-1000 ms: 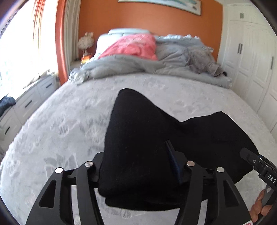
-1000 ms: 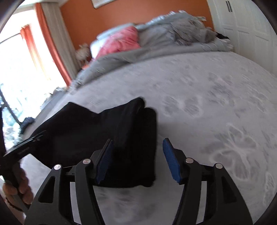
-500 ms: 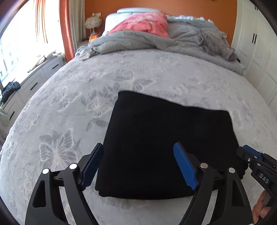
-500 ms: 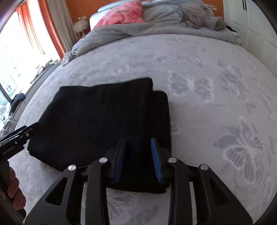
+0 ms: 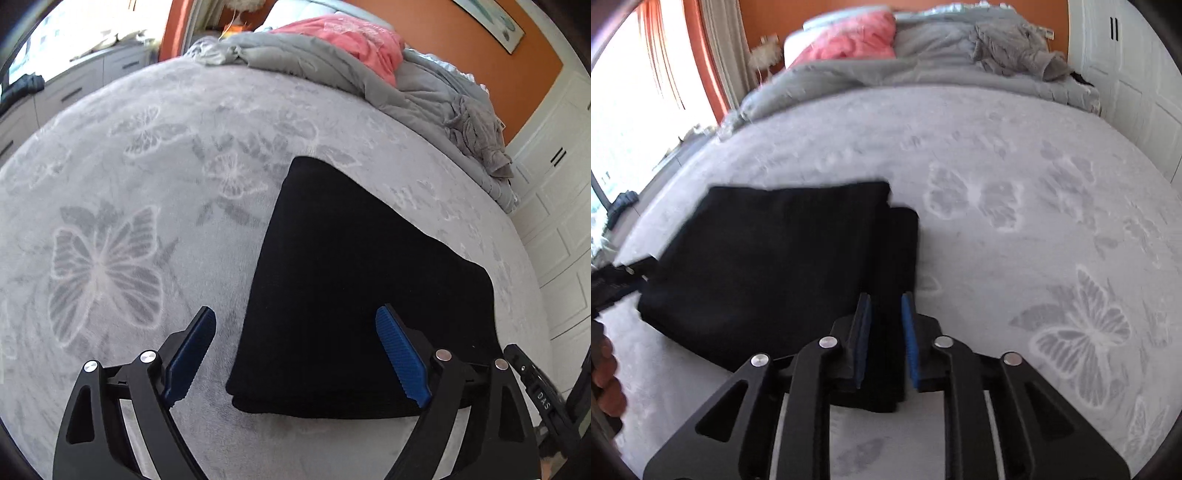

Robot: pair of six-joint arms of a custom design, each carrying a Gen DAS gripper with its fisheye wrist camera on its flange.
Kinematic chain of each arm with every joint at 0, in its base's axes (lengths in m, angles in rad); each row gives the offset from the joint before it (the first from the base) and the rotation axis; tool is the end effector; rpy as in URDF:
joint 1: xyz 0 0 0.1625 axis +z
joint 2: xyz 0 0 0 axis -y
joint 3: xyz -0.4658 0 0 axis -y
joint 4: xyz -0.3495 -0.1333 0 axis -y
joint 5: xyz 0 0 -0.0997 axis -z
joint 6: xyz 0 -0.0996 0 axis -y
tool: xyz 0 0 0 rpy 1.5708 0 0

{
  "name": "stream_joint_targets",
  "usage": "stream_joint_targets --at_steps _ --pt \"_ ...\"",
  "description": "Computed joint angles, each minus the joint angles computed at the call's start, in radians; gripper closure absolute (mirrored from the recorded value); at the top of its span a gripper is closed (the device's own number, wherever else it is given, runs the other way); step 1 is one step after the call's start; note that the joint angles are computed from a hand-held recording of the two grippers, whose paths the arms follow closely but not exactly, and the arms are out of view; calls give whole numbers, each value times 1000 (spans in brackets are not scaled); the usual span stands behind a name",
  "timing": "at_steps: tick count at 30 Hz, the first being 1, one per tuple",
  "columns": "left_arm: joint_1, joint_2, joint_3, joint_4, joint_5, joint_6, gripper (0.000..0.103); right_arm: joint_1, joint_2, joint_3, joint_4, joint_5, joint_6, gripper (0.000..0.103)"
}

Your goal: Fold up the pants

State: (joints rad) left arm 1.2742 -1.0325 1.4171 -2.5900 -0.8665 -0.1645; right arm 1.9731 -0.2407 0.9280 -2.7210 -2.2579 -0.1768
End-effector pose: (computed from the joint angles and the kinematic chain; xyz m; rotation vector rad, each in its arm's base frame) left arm -0.0119 -0.7158 0.4293 -0.1320 2.4394 -0.9791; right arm 0.3958 -0.7511 0.0274 0.4977 -2.3883 0.6671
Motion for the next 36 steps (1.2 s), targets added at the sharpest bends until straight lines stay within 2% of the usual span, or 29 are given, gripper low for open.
stream_joint_targets --at_steps 1,3,4,5,7,9,10,11,12,13,14,16,18,19,20,21,22,23,24,27,29,30,31,32,33,34,35,36 --pt "-2 9 -11 22 13 14 16 -13 -18 15 50 15 77 76" --pt "6 28 -47 114 16 -6 16 -33 -75 95 25 128 156 60" --pt "15 36 -61 165 1 -32 16 -45 -100 143 -20 211 186 43" --pt "26 38 -66 180 -25 -49 16 -53 -113 165 -38 269 211 32" --pt "49 37 -51 135 -81 -82 12 -68 -106 154 -15 375 252 26" --pt "56 38 -41 91 -102 -93 15 -83 -83 118 10 446 325 22" --pt "56 38 -42 84 -116 -94 24 -81 -69 96 10 442 326 28" --pt "57 39 -46 85 -138 -92 39 -69 -53 65 28 397 307 66" --pt "53 36 -47 94 -135 -104 44 -63 -40 33 69 353 300 72" --pt "46 30 -46 98 -134 -107 62 -58 -43 26 85 351 313 75" --pt "41 26 -51 112 -137 -107 68 -56 -63 46 83 370 306 78" --pt "28 3 -55 155 -153 -119 71 -49 -109 102 77 384 287 80" --pt "18 -35 -44 203 -195 -144 71 -47 -171 199 50 416 279 79" --pt "9 -55 -29 222 -208 -143 70 -49 -190 237 33 409 268 76" --pt "1 -70 -12 243 -202 -146 69 -47 -199 270 27 367 250 69" --pt "-5 -74 3 267 -183 -154 66 -44 -195 279 34 308 241 67" --pt "-13 -72 18 293 -142 -161 62 -48 -198 306 -2 259 249 66" --pt "-23 -64 34 313 -76 -164 61 -48 -206 328 -38 253 275 73" --pt "-30 -65 60 294 -39 -160 58 -41 -217 338 -51 255 292 75" --pt "-74 -101 150 185 59 -141 52 18 -227 364 -195 230 167 78" --pt "-108 -121 186 139 114 -117 50 42 -210 343 -175 249 104 78" --pt "-125 -124 207 94 146 -91 45 48 -181 305 -136 228 87 79" --pt "-133 -121 221 58 168 -58 37 48 -139 257 -92 165 68 80" --pt "-137 -109 222 40 192 -23 36 44 -101 222 -74 92 52 78" --pt "-145 -92 226 43 247 -2 36 29 -83 221 -84 62 61 77" --pt "-156 -80 237 38 306 6 38 29 -102 259 -118 73 109 76" --pt "-165 -81 253 29 335 18 38 36 -117 271 -110 75 131 76" --pt "-173 -90 269 9 329 36 38 56 -120 281 -144 36 111 76"
